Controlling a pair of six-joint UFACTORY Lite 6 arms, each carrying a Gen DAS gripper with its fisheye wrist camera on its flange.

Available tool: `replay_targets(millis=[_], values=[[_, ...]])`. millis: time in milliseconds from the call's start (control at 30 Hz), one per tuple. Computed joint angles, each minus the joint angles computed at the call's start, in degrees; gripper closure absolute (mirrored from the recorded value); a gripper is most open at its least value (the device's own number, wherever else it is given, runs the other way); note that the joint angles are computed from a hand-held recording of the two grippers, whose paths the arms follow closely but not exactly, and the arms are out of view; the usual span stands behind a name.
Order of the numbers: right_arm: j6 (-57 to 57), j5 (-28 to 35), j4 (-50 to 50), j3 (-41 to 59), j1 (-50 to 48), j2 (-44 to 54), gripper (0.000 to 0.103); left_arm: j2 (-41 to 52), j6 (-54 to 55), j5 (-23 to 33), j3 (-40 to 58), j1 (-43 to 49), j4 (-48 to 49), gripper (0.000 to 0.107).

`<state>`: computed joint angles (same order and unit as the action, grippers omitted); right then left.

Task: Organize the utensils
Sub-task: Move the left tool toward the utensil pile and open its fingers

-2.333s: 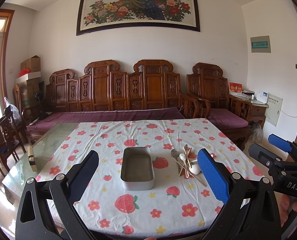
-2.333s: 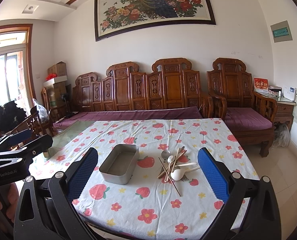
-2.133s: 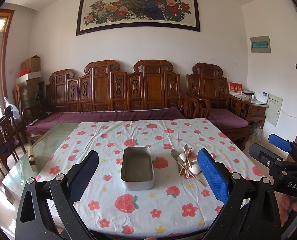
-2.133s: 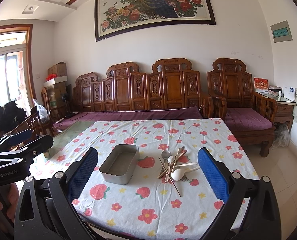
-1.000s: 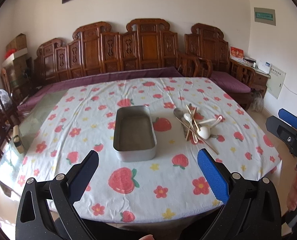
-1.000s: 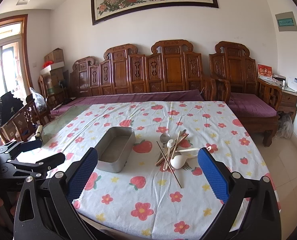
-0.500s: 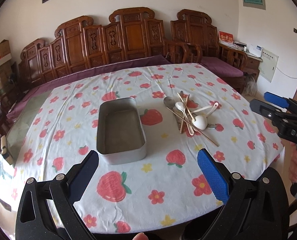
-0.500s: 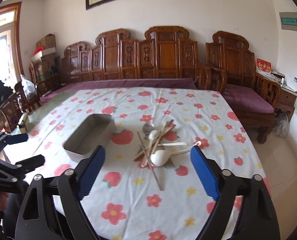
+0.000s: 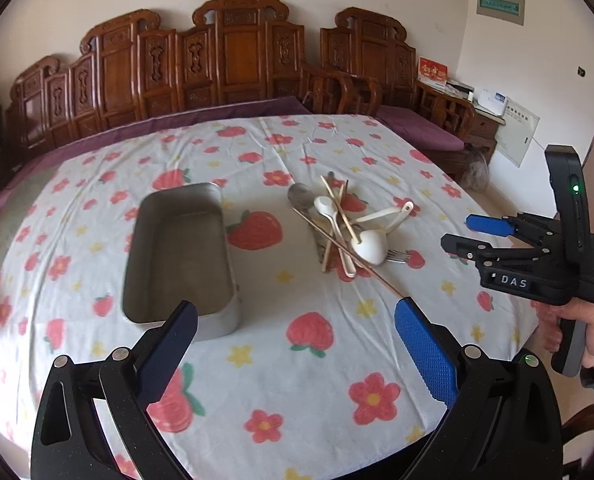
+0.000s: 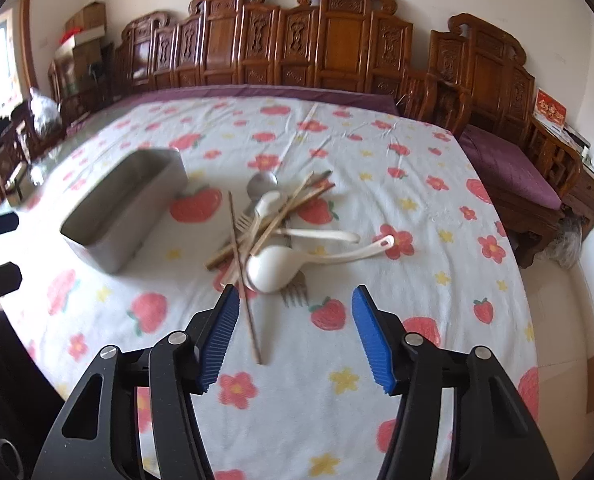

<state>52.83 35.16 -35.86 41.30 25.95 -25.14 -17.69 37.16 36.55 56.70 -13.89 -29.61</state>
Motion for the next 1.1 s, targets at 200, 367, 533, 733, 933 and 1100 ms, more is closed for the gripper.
replay_targets(millis=[200,367,533,733,933,1100], values=[[-14.89,-8.08,10.53,-4.57,-10.23,-2.97,0.049,7.19,-8.31,-4.84,1.58,-8.67,4.80,0.012],[-29.58,-11.88,23.48,-6.32,-17.97,-3.74,0.050,16.41,-17.79,-7.44,6.14,-14.84,9.35,0.012],[-43.07,-13.06,35.76,-6.82,-25.17,-3.37,0.050,27.20,-25.79,-7.59,13.38,-19.09,12.42,0.023],[-52.34,-13.27,44.16,-7.32,-29.80,-3.16,0.050,36.92,-34.07,-6.09,21.21,-22.17,16.16,0.045],[-53.99,-13.22,46.26,-7.33,-30.39,-2.66,0.050,43.58,-40.71,-3.78,27.77,-23.96,18.45,0.068],[-50.16,-13.45,42.79,-7.37,-28.37,-2.16,0.050,46.14,-45.27,-3.42,30.17,-25.11,22.21,0.071]])
